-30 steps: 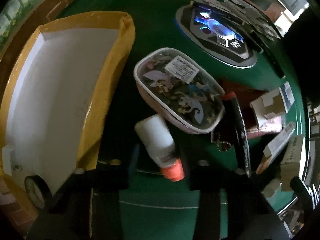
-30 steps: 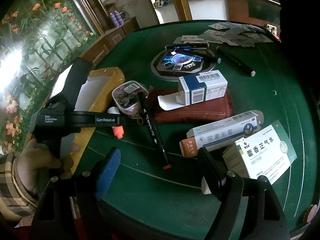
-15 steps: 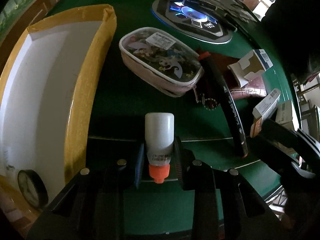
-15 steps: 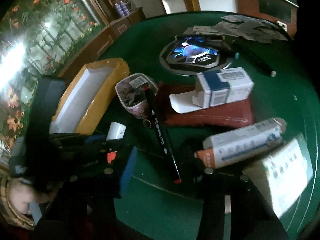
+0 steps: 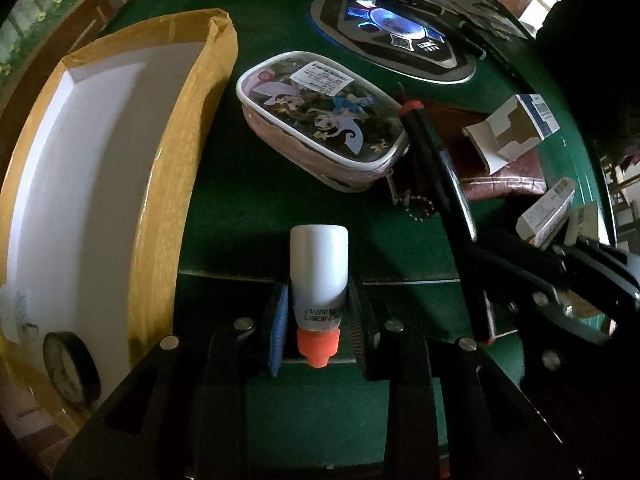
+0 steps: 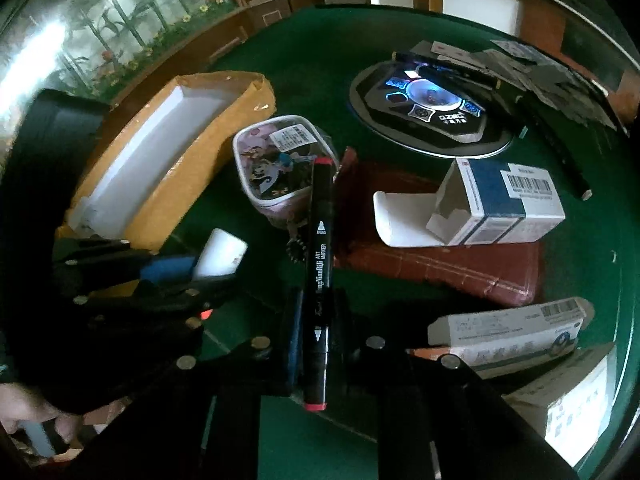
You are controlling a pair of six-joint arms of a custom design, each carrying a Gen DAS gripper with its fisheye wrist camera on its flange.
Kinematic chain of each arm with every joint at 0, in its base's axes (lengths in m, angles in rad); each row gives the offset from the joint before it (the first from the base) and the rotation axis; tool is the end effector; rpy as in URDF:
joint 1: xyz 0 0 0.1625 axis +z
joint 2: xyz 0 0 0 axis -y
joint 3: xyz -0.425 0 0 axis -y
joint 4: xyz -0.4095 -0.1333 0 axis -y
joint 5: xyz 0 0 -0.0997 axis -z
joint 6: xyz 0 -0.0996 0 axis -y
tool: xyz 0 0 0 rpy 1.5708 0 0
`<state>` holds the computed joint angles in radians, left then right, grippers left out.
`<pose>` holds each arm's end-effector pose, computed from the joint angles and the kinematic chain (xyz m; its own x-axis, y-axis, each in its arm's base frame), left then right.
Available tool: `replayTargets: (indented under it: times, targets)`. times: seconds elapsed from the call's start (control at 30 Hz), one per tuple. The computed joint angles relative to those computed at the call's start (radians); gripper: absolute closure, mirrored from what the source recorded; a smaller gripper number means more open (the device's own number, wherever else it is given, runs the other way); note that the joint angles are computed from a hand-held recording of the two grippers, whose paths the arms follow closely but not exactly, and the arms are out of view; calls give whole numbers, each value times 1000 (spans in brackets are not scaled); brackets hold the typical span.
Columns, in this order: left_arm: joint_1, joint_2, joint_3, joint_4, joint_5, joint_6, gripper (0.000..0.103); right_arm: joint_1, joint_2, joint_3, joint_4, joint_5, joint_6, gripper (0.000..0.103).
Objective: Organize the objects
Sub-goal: 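Grasp the orange-capped white bottle with the left gripper while the right gripper grasps the black marker, then carry the bottle and marker over the yellow-rimmed tray with both grippers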
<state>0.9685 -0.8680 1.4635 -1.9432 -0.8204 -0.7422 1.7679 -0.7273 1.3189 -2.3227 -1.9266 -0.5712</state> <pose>-0.2278 -0.6866 0.1640 -0.7546 -0.1462 -0.6397 0.0576 0.9564 -0.2864 0.2476 -0.7365 0.1404 -0.6779 -0.6319 0.3756 -0.6655 0.7446 0.0516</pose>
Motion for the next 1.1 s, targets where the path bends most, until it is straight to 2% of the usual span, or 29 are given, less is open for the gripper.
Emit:
replayTargets:
  times: [0.3, 0.57, 0.9, 1.1]
  targets:
    - [-9, 30, -36, 69, 30, -49, 76, -10, -35, 23, 25, 70, -6, 90]
    - [-9, 26, -29, 60, 31, -30, 76, -20, -60, 29, 45, 125, 45, 91]
    - [4, -27, 61, -126, -26, 88, 76, -13, -72, 40, 7, 128, 128, 91]
    - [23, -39, 61, -167, -88, 164, 77, -13, -74, 69, -25, 115, 248, 91]
